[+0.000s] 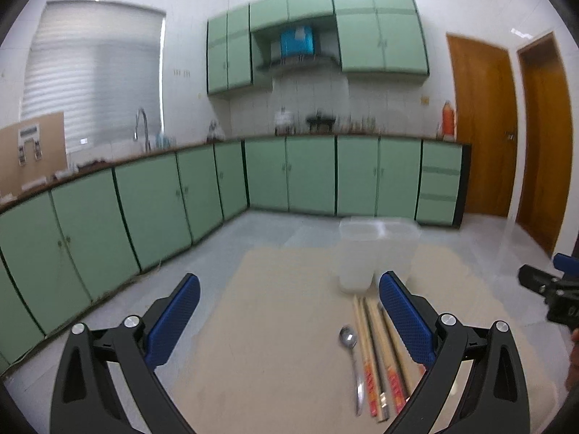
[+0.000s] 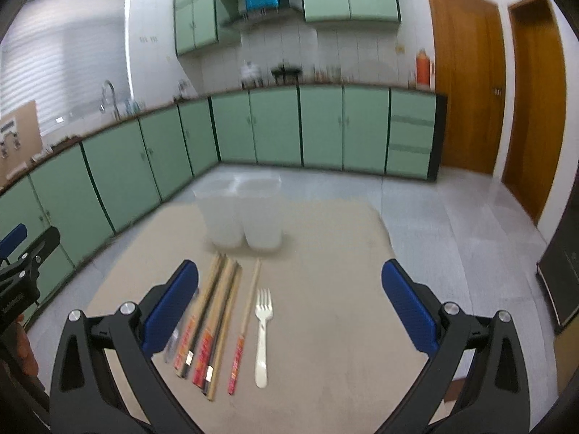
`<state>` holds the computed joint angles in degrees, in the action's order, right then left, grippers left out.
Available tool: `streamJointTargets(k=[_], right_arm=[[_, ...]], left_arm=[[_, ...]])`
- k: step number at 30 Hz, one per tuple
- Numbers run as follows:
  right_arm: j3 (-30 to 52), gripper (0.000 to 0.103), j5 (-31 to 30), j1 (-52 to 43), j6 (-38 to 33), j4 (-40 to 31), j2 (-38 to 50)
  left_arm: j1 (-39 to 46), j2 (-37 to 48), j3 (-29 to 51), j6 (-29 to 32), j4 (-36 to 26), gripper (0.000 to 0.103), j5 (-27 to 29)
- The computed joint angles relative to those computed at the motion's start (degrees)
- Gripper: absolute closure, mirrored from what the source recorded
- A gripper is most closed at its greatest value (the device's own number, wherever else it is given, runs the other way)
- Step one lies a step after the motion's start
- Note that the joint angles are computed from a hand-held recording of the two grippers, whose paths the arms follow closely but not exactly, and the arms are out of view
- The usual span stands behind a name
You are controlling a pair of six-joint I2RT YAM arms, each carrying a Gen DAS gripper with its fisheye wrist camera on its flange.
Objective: Organize utensils
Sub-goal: 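Lower the right tool to the white plastic fork and close on it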
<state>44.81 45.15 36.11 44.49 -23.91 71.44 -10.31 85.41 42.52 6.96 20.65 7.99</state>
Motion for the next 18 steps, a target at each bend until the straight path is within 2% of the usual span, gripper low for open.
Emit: streamJointTargets(k=[4, 7, 10, 18], right_arm=[[0.3, 0.008, -6.3, -5.7, -2.6, 3.8, 6.6], [1.9, 0.022, -11.3, -9.1, -5.1, 7.0, 12.3], [2.5, 0.026, -17.6, -13.2, -7.6, 11.9, 18.2], [9.7, 0.040, -25.3, -17.5, -9.6, 14.0, 32.1]], left_arm=[[-0.5, 8.4, 5.2, 1.5, -1.9, 0.006, -2.4], [-1.3, 13.9, 9.0, 2.3, -3.8, 0.006, -3.4], [-2.1, 19.4, 12.2, 2.2, -5.0, 0.006, -3.6], [-5.4, 30.1, 21.8, 2.2, -10.9, 0.006, -5.2]])
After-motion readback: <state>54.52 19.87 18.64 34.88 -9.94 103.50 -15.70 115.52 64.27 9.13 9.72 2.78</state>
